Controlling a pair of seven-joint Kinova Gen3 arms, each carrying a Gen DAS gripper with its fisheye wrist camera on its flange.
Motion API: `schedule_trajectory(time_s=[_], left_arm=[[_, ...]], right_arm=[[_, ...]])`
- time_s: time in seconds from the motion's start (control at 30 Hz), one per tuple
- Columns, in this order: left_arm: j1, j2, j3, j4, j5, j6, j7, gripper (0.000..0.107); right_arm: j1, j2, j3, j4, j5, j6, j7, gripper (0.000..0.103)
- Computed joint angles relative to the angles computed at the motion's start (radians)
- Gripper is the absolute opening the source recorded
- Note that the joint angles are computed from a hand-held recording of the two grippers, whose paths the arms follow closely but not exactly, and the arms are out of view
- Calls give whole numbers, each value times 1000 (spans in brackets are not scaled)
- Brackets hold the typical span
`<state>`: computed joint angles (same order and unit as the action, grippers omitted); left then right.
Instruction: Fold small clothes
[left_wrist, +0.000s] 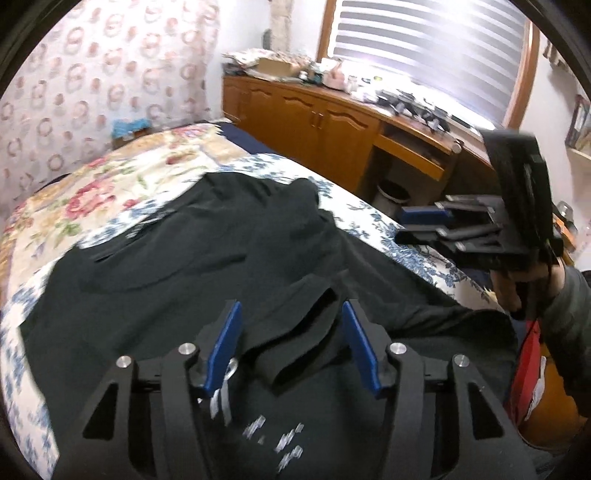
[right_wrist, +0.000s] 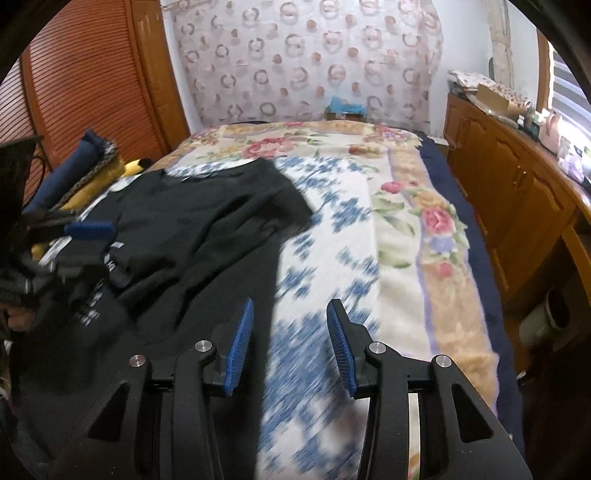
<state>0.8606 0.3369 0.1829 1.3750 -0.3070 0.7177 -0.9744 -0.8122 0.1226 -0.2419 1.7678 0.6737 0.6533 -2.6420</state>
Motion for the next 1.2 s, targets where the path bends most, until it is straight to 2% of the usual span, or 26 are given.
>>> schedule_trajectory(time_s=[0.13, 0.23, 0.3, 0.33, 0.47, 0.6, 0.7, 0.9, 1.0, 1.07, 1.13, 1.17, 1.2], left_arm=[[-17, 72, 9, -94, 38, 60, -52, 46], [-41, 89, 18, -107, 90, 65, -95, 24], [-68, 77, 30, -80, 138, 39, -135, 5], [-66, 68, 22, -70, 143, 31, -131, 4], [-72, -14, -1, 28, 143, -53, -97, 1], [-74, -75, -11, 93, 98, -90, -46, 0], [-90, -127, -8, 152, 67, -131, -1, 0], [-154, -237, 18, 280, 31, -215, 94, 0], [-185, -279, 42, 342, 17, -238, 138, 0], [-205, -305, 61, 385, 7, -245, 169, 0], [-208, -312, 73, 407, -26, -221, 221, 0], [-221, -304, 92, 398, -43, -199, 238, 0], [-222, -302, 97, 407, -55, -182, 253, 0]], right_arm=[[53, 41, 19, -64, -82, -15, 129, 41], [60, 70, 30, -103, -129, -22, 204, 41], [74, 92, 34, -128, -180, -36, 272, 41], [81, 104, 35, -143, -208, -40, 310, 41], [98, 153, 52, -196, -305, -52, 409, 41], [99, 191, 73, -246, -373, -42, 465, 42], [99, 224, 84, -295, -415, -15, 494, 46], [105, 290, 89, -409, -479, 7, 568, 46], [120, 331, 69, -477, -525, 8, 649, 11], [78, 334, 103, -490, -503, -16, 643, 11], [28, 338, 143, -512, -465, 1, 607, 11], [-11, 339, 171, -524, -427, 30, 575, 14], [-39, 337, 189, -528, -396, 49, 549, 28]])
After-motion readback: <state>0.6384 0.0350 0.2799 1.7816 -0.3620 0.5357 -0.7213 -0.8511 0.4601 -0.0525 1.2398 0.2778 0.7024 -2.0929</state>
